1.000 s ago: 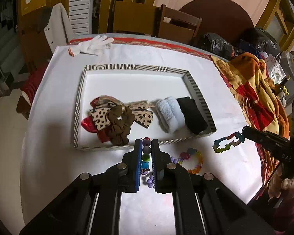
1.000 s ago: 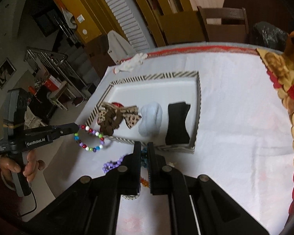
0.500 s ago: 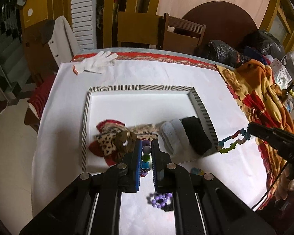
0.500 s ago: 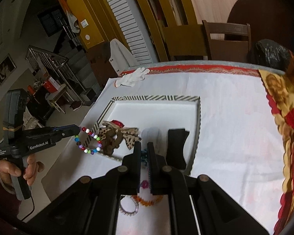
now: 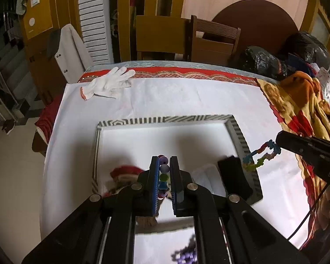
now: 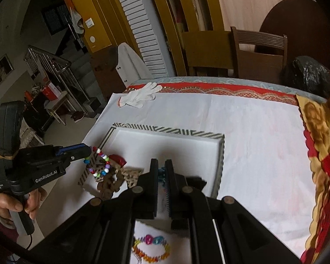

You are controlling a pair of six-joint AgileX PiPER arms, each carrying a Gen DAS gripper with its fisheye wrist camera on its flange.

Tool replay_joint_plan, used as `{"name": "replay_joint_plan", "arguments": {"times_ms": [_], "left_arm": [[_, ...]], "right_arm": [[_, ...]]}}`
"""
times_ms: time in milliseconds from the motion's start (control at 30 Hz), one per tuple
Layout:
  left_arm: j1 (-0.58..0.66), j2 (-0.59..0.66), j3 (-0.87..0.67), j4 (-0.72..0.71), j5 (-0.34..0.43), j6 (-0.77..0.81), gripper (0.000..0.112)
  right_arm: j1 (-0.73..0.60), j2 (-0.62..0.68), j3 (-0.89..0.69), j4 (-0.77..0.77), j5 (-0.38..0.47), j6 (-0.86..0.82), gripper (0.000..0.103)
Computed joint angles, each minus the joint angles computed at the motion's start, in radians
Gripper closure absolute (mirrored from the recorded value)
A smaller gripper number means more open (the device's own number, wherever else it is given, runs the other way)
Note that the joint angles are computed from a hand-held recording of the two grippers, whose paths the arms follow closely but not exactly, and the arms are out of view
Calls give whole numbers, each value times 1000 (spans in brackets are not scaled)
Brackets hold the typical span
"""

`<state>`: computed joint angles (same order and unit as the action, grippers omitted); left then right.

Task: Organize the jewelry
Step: 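Carry both bracelets into the tray and open both tools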

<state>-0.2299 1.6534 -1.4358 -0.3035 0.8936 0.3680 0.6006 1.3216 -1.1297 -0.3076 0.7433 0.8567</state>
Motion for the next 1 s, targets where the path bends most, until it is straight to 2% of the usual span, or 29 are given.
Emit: {"name": "replay_joint_plan", "arguments": {"times_ms": [467, 633, 733, 900, 1000], "left_arm": [[-49, 284, -288, 11, 62, -119, 111], [-64, 354, -318, 34, 58, -157, 111], [-64, 377, -305, 89, 47, -199, 111], [-41, 396, -275, 134, 26, -220, 111], [-39, 392, -249, 155, -4, -239, 111]], "right_arm": [[-169, 241, -122, 242, -117, -261, 98], [-216, 332, -131, 306, -155, -313, 98], [-256, 384, -111, 304, -165, -302, 98], [-278, 437, -69, 191, -150, -208, 98], [-278, 446, -36, 183, -188, -196, 97]]}}
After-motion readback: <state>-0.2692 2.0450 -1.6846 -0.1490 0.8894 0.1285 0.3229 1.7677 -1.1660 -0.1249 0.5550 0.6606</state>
